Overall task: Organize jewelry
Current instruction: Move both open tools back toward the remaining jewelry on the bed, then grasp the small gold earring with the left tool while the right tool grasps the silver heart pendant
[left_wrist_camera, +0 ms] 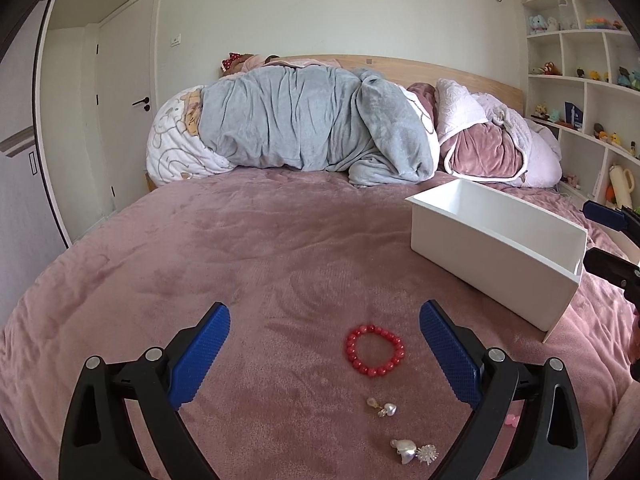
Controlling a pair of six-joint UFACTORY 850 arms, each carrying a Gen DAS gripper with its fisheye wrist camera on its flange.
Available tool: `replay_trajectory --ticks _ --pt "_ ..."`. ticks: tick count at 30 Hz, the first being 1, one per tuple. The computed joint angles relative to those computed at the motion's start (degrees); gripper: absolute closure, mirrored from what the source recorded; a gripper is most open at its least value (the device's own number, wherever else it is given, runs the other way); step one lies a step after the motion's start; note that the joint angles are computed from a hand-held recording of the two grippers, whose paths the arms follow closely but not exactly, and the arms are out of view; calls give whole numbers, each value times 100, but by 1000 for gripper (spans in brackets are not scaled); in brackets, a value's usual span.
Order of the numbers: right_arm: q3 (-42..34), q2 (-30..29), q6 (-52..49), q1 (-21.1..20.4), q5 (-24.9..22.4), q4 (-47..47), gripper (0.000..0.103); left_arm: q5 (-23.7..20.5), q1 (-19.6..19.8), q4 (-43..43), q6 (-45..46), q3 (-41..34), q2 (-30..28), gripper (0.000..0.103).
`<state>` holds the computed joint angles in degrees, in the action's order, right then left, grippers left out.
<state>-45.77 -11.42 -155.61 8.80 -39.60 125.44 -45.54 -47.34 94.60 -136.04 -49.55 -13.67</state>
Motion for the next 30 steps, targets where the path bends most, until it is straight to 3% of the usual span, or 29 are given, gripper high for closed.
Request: replay_trajectory --ticks 6,14,20,26,30 --pt "-27 -88 96 261 329 -478 19 269 102 539 -882 399 -26 6" --pt "-326 -597 623 756 1311 -1384 33 903 400 1555 -1811 497 -270 7" --pt "-561 -1007 1086 957 1852 -1893 37 1329 535 2564 -2224 290 -621 21" --pt "-897 -1361 2248 938 1932 -2743 37 1672 750 4069 -3516 297 -788 31" --pt "-1131 -1560 3202 896 1930 -3482 48 1899 890 4897 -4193 257 -912 40"
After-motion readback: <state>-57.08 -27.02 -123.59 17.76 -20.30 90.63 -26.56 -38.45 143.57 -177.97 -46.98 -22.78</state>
